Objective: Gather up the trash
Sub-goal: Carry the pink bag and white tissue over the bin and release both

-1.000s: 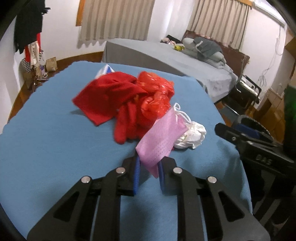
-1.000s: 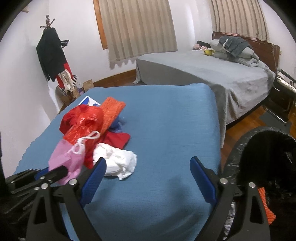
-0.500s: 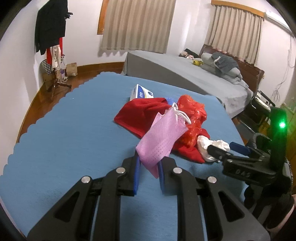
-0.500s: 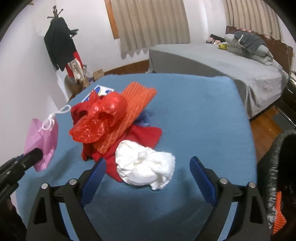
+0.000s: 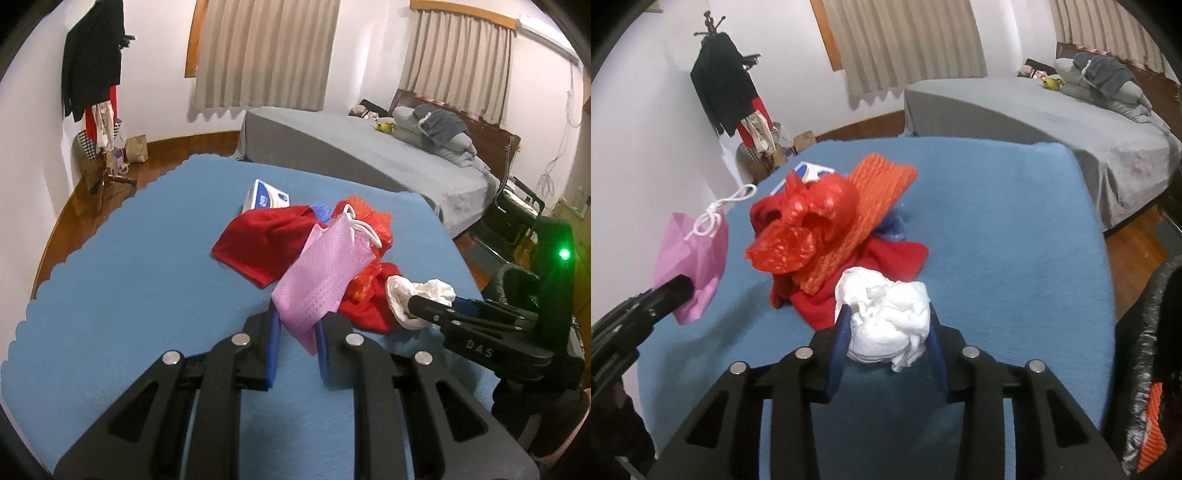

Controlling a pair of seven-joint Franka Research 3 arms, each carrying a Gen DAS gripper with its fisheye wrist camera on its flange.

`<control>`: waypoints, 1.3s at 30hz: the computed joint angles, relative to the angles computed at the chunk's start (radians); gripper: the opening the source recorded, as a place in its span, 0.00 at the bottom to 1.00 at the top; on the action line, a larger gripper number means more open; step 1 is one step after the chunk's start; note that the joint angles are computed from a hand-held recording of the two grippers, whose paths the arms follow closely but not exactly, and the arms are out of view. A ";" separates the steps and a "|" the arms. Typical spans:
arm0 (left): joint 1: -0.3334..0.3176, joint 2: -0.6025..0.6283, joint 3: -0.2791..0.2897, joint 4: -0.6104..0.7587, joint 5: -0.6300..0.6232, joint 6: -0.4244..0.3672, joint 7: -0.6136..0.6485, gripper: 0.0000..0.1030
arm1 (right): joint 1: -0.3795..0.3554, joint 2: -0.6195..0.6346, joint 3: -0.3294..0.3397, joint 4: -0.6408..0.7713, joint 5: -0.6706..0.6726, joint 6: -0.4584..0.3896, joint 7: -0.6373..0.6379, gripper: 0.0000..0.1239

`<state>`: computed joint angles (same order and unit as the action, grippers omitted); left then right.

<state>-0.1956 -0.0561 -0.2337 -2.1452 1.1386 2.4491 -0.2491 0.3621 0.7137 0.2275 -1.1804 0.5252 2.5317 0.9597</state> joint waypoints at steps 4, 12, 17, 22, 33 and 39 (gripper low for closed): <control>-0.004 0.004 -0.003 0.018 0.007 -0.007 0.007 0.16 | -0.031 -0.050 0.024 -0.053 0.048 0.035 -0.043 0.30; -0.025 0.043 -0.006 0.095 0.032 -0.009 0.031 0.16 | -0.073 -0.129 0.040 -0.107 0.143 0.087 -0.112 0.30; -0.044 0.081 0.001 0.155 0.056 0.009 0.052 0.16 | -0.103 -0.178 0.040 -0.153 0.203 0.122 -0.154 0.30; -0.074 0.152 0.012 0.251 0.073 0.037 0.088 0.16 | -0.122 -0.222 0.024 -0.199 0.241 0.157 -0.172 0.30; -0.169 0.341 0.066 0.497 0.049 0.122 0.219 0.16 | -0.180 -0.287 -0.026 -0.283 0.278 0.225 -0.153 0.30; -0.225 0.446 0.104 0.635 -0.012 0.165 0.324 0.16 | -0.206 -0.308 -0.058 -0.325 0.258 0.268 -0.109 0.30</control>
<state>-0.4204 0.3899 -0.1298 -1.5099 1.1270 2.6146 0.0749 0.1564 0.4052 0.1697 -1.5050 0.7837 2.7997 0.8511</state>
